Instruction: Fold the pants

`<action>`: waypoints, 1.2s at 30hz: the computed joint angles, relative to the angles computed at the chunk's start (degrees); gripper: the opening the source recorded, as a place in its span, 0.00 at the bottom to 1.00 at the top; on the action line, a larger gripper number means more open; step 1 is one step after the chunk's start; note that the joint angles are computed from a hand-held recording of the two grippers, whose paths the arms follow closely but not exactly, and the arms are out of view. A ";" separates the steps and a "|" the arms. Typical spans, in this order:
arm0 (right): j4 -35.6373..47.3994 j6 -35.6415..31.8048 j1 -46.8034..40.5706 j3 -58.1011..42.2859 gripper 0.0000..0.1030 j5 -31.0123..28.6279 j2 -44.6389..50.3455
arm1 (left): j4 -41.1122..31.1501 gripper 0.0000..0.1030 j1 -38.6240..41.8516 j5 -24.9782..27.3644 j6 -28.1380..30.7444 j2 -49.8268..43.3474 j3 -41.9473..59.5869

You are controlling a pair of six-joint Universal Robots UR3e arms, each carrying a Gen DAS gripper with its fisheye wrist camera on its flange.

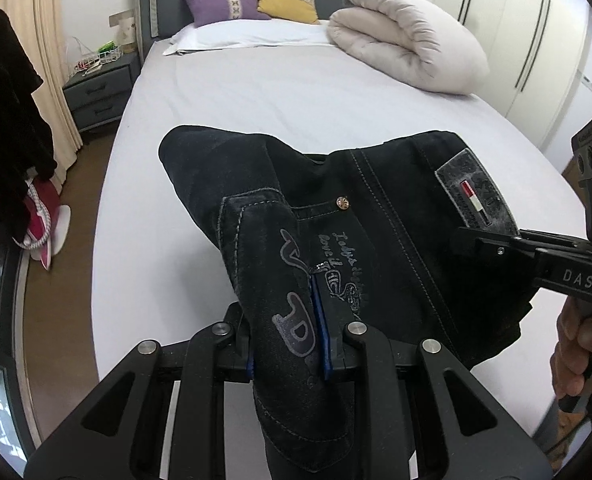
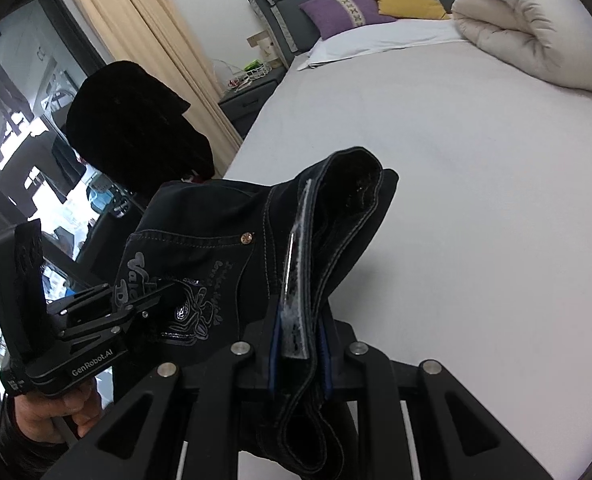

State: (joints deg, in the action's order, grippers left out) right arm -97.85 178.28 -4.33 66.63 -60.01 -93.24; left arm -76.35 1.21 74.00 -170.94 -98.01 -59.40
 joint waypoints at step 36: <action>-13.39 10.61 -9.07 22.12 0.95 -12.68 -39.21 | 30.85 1.00 -21.18 40.38 -17.10 33.77 -31.20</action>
